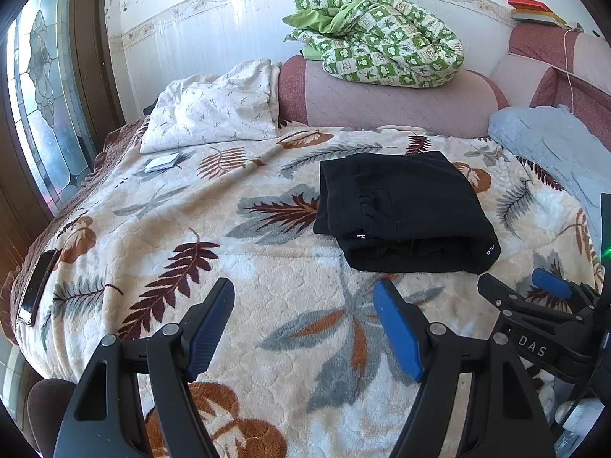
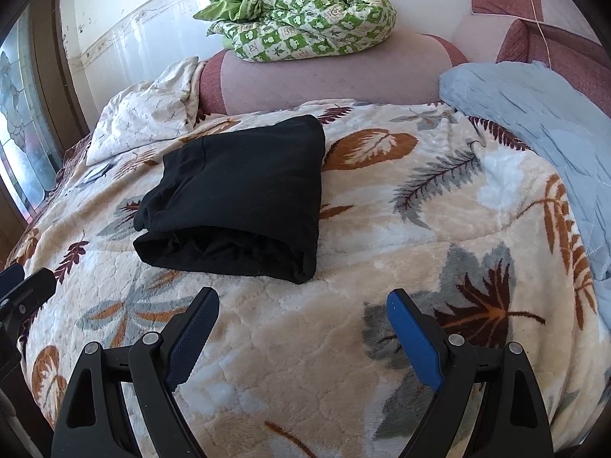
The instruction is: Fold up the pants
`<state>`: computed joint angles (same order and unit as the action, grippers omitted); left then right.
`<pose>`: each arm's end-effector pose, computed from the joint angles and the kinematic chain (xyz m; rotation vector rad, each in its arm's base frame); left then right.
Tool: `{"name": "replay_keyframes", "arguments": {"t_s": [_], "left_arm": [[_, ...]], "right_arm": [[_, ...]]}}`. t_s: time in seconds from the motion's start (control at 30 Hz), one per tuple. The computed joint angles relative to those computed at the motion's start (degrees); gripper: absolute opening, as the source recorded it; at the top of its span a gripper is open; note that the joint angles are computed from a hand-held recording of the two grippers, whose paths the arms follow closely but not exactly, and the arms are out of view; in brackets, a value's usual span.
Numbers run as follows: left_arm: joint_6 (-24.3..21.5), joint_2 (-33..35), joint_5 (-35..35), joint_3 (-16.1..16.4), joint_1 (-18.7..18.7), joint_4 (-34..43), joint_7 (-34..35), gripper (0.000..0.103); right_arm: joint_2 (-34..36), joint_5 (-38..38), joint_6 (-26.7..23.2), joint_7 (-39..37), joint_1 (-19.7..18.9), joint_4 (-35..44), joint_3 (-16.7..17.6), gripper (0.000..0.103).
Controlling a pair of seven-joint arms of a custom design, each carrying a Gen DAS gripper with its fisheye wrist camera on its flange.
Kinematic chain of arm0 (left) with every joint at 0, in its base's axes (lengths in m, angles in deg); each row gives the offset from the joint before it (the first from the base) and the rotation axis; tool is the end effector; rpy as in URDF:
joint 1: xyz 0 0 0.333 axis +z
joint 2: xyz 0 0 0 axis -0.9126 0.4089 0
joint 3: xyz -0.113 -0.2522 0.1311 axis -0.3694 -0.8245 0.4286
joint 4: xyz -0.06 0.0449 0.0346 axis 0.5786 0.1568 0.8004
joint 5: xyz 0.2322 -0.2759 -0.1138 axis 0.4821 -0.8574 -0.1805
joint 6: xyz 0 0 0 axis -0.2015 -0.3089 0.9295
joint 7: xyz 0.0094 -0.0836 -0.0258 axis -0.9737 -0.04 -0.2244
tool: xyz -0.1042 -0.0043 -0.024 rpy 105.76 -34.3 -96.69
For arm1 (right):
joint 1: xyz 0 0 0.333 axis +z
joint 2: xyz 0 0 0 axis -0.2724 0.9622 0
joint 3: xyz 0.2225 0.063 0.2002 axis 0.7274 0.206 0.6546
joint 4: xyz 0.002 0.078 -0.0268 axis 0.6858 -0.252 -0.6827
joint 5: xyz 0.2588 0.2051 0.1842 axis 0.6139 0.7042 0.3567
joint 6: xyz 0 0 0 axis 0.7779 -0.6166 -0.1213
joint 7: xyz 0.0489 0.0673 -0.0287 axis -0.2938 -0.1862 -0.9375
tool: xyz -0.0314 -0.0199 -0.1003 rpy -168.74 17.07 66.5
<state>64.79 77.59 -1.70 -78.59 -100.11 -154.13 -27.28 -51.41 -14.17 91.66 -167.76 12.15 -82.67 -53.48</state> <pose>0.4445 -0.4818 0.5623 -1.5141 1.8387 -0.7833 0.4379 0.3589 0.5048 -1.4554 1.9118 -0.7098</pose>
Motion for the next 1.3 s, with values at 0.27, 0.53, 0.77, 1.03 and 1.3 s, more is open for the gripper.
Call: {"name": "replay_keyframes", "arguments": {"t_s": [0.27, 0.53, 0.77, 1.03, 1.3], "left_arm": [[0.14, -0.05, -1.26, -0.14, 0.31, -0.48, 0.38, 0.075], [0.86, -0.94, -0.11, 0.03, 0.45, -1.71, -1.39, 0.075], [1.33, -1.82, 1.63, -0.13, 0.74, -2.6, -3.26, 0.075], [1.53, -2.13, 1.86, -0.39, 1.15, -2.96, -3.76, 0.075], [1.38, -2.07, 1.43, -0.47, 1.28, -2.86, -3.53, 0.075]], "right_arm": [[0.04, 0.04, 0.0, -0.06, 0.07, 0.03, 0.0, 0.093], [0.35, 0.12, 0.17, 0.05, 0.17, 0.02, 0.02, 0.093], [0.54, 0.03, 0.02, -0.02, 0.35, 0.18, 0.0, 0.093], [0.61, 0.08, -0.16, 0.0, 0.46, 0.32, -0.02, 0.093], [0.64, 0.11, -0.31, 0.08, 0.53, 0.43, -0.03, 0.093]]}}
